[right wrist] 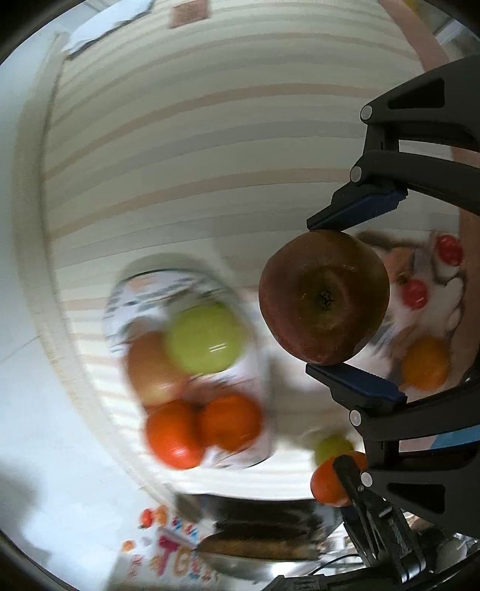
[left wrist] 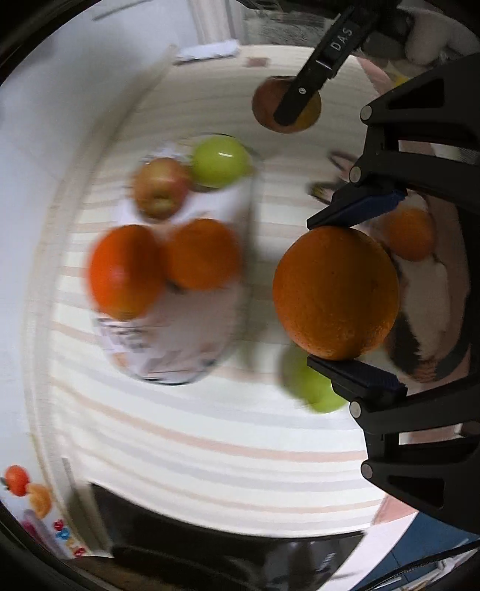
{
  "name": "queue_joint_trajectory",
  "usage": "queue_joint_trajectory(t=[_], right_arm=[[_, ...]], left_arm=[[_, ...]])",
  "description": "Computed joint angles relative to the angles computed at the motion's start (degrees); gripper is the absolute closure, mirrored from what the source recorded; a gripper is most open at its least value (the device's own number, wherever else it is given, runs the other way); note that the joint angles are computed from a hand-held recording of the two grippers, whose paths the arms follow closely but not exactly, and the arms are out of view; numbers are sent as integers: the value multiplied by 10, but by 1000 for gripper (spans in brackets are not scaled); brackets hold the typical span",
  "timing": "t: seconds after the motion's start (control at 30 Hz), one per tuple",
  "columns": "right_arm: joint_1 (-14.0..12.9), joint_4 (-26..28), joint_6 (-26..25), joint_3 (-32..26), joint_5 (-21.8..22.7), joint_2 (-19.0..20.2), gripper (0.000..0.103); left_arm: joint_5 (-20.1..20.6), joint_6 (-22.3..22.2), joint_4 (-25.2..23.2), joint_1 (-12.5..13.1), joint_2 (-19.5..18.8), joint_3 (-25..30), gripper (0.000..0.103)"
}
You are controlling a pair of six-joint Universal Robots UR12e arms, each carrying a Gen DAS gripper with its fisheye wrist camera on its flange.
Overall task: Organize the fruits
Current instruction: 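Place the orange and red apple on the plate and open both grippers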
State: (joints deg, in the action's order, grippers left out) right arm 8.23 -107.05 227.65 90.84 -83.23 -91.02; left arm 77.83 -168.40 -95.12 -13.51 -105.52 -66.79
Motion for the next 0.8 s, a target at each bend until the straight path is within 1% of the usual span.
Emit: queue_joint_trajectory(t=[0.1,0.13,0.2,0.27,0.33,0.43,0.53,0.63,0.67,0.7,0.77,0.8], right_arm=[[-12,-8,-14,-25,-12,19,31],[-16,-7,-20,-33,-14,25,31],[-24,-8,-28,-47,-15,41,31],[-29,2,-42,-66,-21,60,31],[-32,15,-54,-80,-29,76,31],[-41,33,-70,-91,-22,90,31],[-47,38,-79,-89,-5,93,31],[-51,29,-72,-84,5,92,29],[-53,29,-69,-82,11,92,25],[-55,27,-67,-80,19,91,17],[-57,27,-68,-79,26,91,10],[-58,32,-70,-81,27,92,10]], left_arm=[[11,-5,5,2,-34,46,39],[17,-8,10,0,-39,48,39],[28,-14,2,-3,-66,82,39],[41,-12,-8,-4,-85,102,39],[45,-17,-10,-5,-91,104,39],[47,-24,-27,-4,-107,118,39],[42,-32,-37,-4,-111,119,39],[36,-37,-47,-4,-115,120,39],[33,-40,-51,-4,-116,120,39],[31,-43,-55,-4,-118,120,39],[26,-48,-55,-5,-120,119,39],[26,-49,-54,-5,-120,119,38]])
